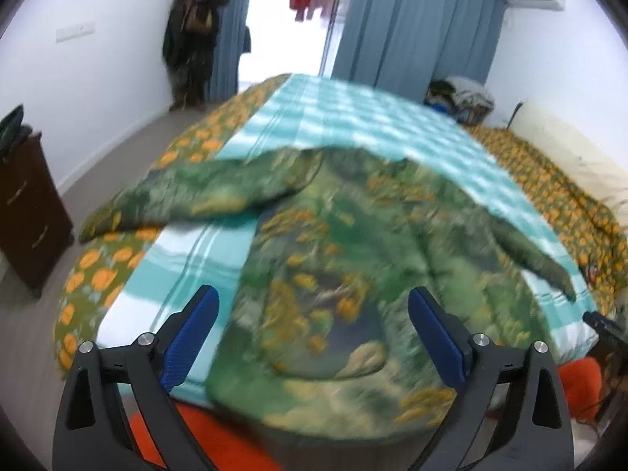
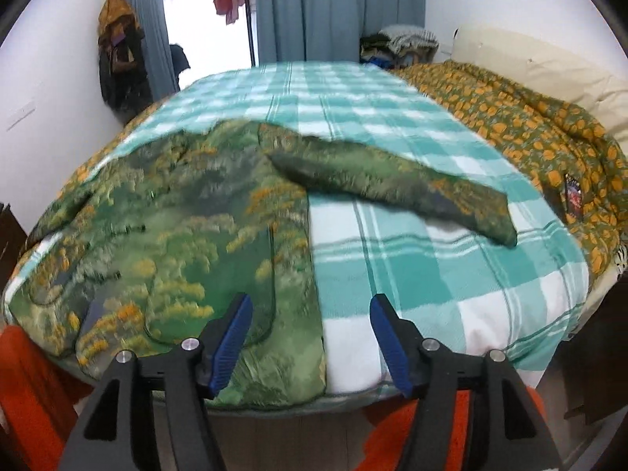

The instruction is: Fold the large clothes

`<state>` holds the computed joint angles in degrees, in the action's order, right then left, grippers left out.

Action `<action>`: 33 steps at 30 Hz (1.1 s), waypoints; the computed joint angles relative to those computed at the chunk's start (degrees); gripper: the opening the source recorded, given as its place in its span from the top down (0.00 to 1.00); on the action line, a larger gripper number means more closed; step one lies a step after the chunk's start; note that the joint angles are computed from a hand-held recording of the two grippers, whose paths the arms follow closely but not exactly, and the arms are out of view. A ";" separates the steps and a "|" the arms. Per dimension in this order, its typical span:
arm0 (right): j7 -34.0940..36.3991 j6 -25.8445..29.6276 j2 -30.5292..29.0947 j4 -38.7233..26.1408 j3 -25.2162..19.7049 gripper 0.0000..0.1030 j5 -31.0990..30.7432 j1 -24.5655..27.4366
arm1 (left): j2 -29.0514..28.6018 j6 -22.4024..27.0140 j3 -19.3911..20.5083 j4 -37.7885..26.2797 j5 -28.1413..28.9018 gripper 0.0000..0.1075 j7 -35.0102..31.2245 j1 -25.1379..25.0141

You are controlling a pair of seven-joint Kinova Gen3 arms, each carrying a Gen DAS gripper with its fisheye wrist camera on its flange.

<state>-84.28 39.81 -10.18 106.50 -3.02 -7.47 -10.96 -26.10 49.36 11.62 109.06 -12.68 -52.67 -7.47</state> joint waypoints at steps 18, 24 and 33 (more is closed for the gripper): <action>1.40 -5.18 -6.73 3.20 -3.36 0.23 5.01 -3.79 | 6.22 0.00 13.33 -2.66 -8.68 0.09 10.00 6.32; 2.88 -4.12 -6.85 3.44 -1.83 0.23 1.45 -5.07 | 7.57 2.01 11.07 -4.30 -6.45 0.07 11.21 9.50; -1.63 -3.39 -6.43 3.51 -7.27 0.23 7.43 -3.18 | 10.17 6.57 12.11 -5.43 -10.86 0.05 12.66 15.48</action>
